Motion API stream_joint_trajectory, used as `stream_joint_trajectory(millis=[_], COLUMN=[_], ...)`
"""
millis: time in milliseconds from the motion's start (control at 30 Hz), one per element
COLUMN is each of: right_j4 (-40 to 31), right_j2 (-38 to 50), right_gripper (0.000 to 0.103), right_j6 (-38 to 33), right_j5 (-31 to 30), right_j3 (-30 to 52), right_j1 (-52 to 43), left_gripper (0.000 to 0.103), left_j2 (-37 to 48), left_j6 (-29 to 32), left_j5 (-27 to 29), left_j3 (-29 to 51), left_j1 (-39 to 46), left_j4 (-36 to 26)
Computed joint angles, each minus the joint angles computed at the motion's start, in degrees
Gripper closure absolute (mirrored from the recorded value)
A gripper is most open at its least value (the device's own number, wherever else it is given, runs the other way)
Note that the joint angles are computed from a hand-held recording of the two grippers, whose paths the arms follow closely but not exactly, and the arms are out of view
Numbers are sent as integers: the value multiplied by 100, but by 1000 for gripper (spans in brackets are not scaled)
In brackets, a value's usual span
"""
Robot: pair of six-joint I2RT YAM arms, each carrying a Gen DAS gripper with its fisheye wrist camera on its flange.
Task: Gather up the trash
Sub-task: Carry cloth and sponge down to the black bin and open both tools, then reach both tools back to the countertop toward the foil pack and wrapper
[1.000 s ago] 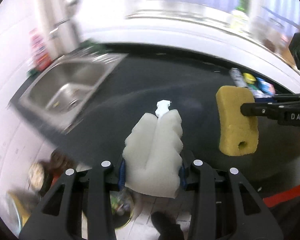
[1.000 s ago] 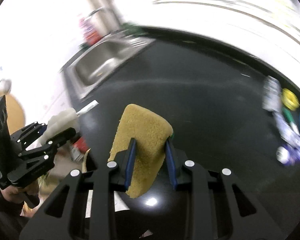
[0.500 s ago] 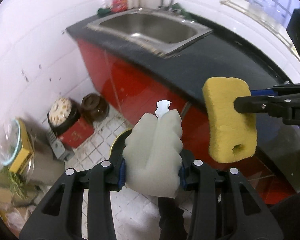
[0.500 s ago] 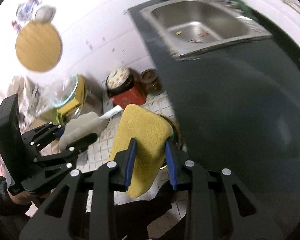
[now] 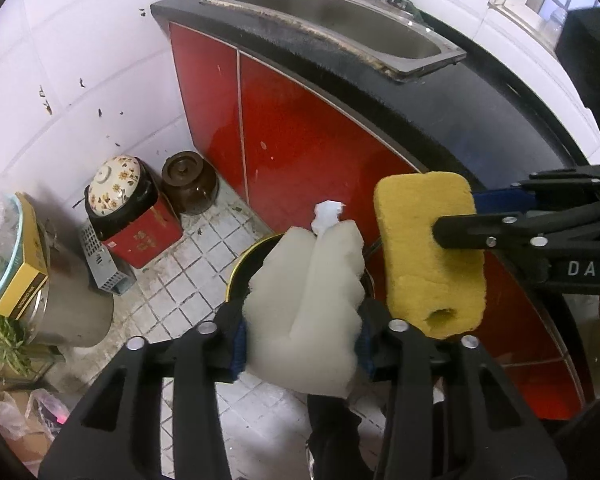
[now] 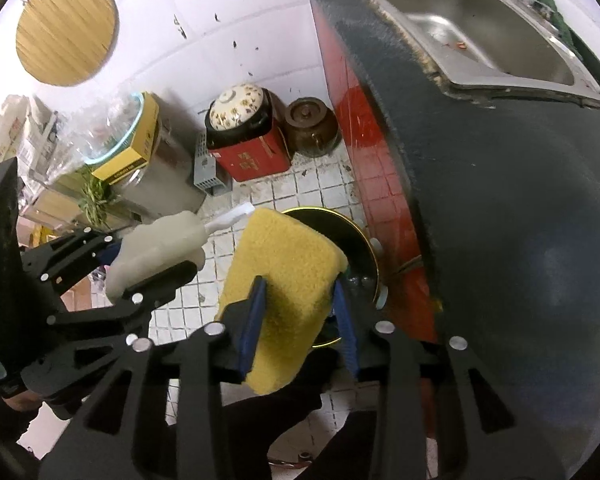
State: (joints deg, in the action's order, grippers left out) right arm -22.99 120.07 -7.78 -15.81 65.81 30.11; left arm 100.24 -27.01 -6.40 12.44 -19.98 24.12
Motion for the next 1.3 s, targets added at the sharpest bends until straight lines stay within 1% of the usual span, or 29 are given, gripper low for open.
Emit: stream_joint_trajectory(millis=[33,67,133,167,233,367,400,433,533,567,633,667,700,733,800,900,967,1000,1033,1067,1167,1233,1300], right_j4=[-22,-25,-52,-70,-84,-75,-68,-41,17,1,-36,-60,-92,-136,-302,-595,-765,-868,-933,-999,-1125,-1058,-1076], right_j2=[106,176,271,283,283,69,-48,-127,-662,-871,-1436,-1672,-2025,-2242,-2754,-3234,-3358,-3384,-3347,-3299,-3058,-2896,-2616], right_gripper=[48,46,46,46,46,44,38,34,32,31,25,24,23,23,23,23,23,23,23,23,23,23,23], right_j6=[27,7,13,1,3,3,5,29,-1,-18,-122,-193,-300,-399,-673,-1163,-1438,-1626,-1780,-1921,-2279,-2366,-2458], right_j5=[43,56,89,72,82,3,-32,-47,-166,-212,-322,-353,-374,-388,-473,-614,-704,-765,-836,-897,-970,-980,-1006], right_j3=[100,152,243,258,277,92,-4,-66,-450,-579,-919,-1045,-1231,-1336,-1540,-1632,-1578,-1496,-1410,-1299,-920,-746,-458], right_j1=[40,25,25,1,-37,-190,-268,-307,-643,-779,-1244,-1480,-1841,-2105,-2917,-4208,-4997,-5556,-5954,-6412,-7616,-8159,-8674], left_gripper=[45,43,42,39,38,29,28,24,17,14,12,11,11,11,11,11,11,11,11,11,11,11,11], left_j2=[75,185,411,478,572,542,489,414,165,15,-125,-191,-185,-153,-19,444,903,1132,1443,1643,2368,2927,3379], left_j6=[12,40,109,99,124,122,124,97,36,-27,-83,-147,-162,-191,-138,87,310,401,507,558,575,503,455], left_j5=[7,18,12,20,2,-67,-91,-154,-308,-396,-464,-492,-491,-483,-311,-181,-171,-184,-160,-132,-71,-68,-42], left_j3=[-12,-13,44,59,77,147,186,244,467,641,901,1166,1328,1654,2168,3263,4216,4664,5285,5678,7117,8188,9017], left_j1=[8,33,71,57,60,-52,-98,-188,-466,-662,-893,-1099,-1201,-1396,-1658,-2073,-2405,-2555,-2731,-2825,-3253,-3564,-3797], left_j4=[81,194,291,326,400,281,175,21,-454,-774,-1127,-1410,-1528,-1757,-1954,-2415,-2793,-2968,-3232,-3394,-4027,-4575,-4973])
